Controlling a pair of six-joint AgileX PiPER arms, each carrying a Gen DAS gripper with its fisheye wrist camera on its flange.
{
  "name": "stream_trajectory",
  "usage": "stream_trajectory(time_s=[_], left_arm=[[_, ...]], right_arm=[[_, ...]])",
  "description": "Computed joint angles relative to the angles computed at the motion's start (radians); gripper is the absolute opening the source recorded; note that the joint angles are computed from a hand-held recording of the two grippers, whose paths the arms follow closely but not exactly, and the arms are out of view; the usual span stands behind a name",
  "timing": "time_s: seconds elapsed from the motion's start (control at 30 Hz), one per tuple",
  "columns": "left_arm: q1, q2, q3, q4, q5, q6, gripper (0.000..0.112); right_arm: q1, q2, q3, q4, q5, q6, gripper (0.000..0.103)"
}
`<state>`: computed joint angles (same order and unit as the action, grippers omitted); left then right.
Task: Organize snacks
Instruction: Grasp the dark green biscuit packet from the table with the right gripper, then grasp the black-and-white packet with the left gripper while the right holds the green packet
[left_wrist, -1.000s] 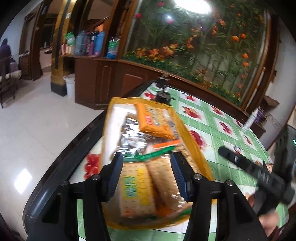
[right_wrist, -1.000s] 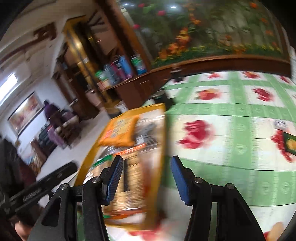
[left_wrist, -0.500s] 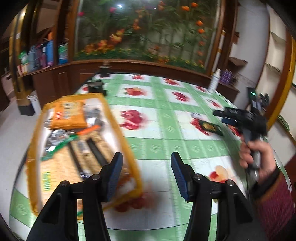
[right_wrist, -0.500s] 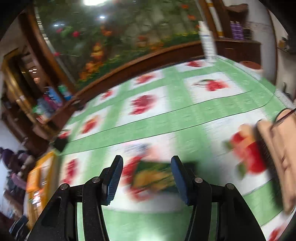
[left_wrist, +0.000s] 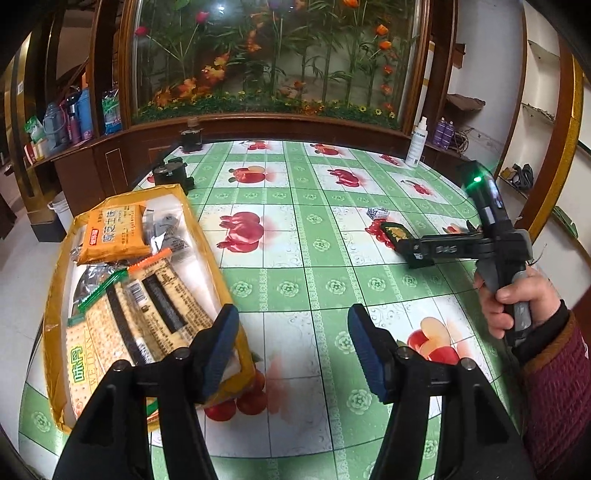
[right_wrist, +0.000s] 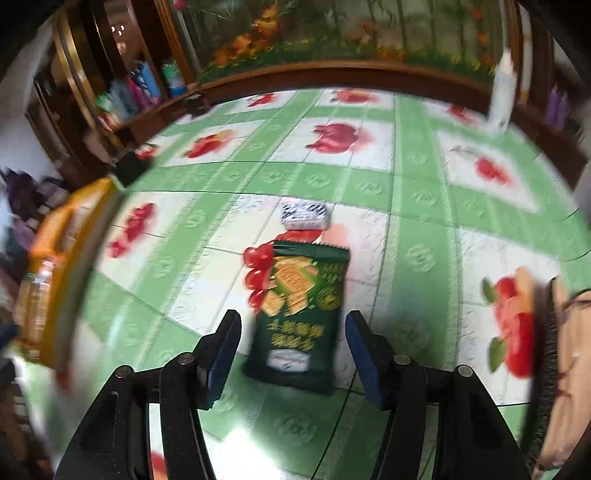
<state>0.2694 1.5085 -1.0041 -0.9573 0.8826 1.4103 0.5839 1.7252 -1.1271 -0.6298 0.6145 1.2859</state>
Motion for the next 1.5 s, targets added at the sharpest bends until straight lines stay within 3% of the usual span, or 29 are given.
stream_trajectory(time_s=[0.13,0.17,0.3,0.43,0.53,0.7,0.8,0.87,1.0,1.1,1.17,1.23,1.4,1.5], left_arm=[[-0.05,0.0,-0.027,0.026,-0.003,-0.053,0.061],[-0.068,0.0,-0.037,0.035,-0.007,-0.072,0.061],[-0.164,0.029,-0.124,0.106,0.003,-0.197,0.067],[-0.306,0.088,-0.242,0.201,0.003,-0.342,0.071],[-0.451,0.216,-0.43,0.309,0.017,-0.519,0.072],[-0.612,0.48,-0.748,0.461,0.05,-0.752,0.072],[-0.668,0.638,-0.938,0.547,0.108,-0.854,0.071],[-0.686,0.708,-1.029,0.567,0.136,-0.889,0.055],[-0.714,0.784,-1.131,0.608,0.108,-0.93,0.054],[-0.71,0.877,-1.29,0.58,0.22,-0.956,0.049],[-0.714,0.886,-1.299,0.579,0.24,-0.944,0.04],[-0.719,0.852,-1.23,0.585,0.214,-0.916,0.035],[-0.702,0.769,-1.081,0.527,0.198,-0.844,0.035],[-0.714,0.728,-1.012,0.544,0.137,-0.829,0.036]], right_arm=[[0.022,0.052,-0.041,-0.084,0.07,0.084,0.064],[0.034,0.06,-0.049,-0.1,0.097,0.101,0.05],[0.018,0.052,-0.058,-0.064,0.139,0.114,0.047],[-0.036,-0.094,0.101,-0.147,0.03,0.33,0.047],[-0.081,-0.18,0.192,-0.218,-0.02,0.499,0.047],[-0.095,-0.219,0.219,-0.259,-0.01,0.601,0.048],[-0.089,-0.245,0.234,-0.289,0.005,0.644,0.048],[-0.088,-0.252,0.24,-0.304,-0.004,0.662,0.048],[-0.093,-0.261,0.244,-0.31,-0.027,0.665,0.048],[-0.095,-0.263,0.242,-0.306,-0.034,0.66,0.048],[-0.093,-0.261,0.241,-0.308,-0.031,0.665,0.048],[-0.095,-0.259,0.239,-0.299,-0.032,0.658,0.048],[-0.091,-0.261,0.244,-0.306,-0.028,0.677,0.048],[-0.09,-0.261,0.245,-0.315,-0.028,0.688,0.048]])
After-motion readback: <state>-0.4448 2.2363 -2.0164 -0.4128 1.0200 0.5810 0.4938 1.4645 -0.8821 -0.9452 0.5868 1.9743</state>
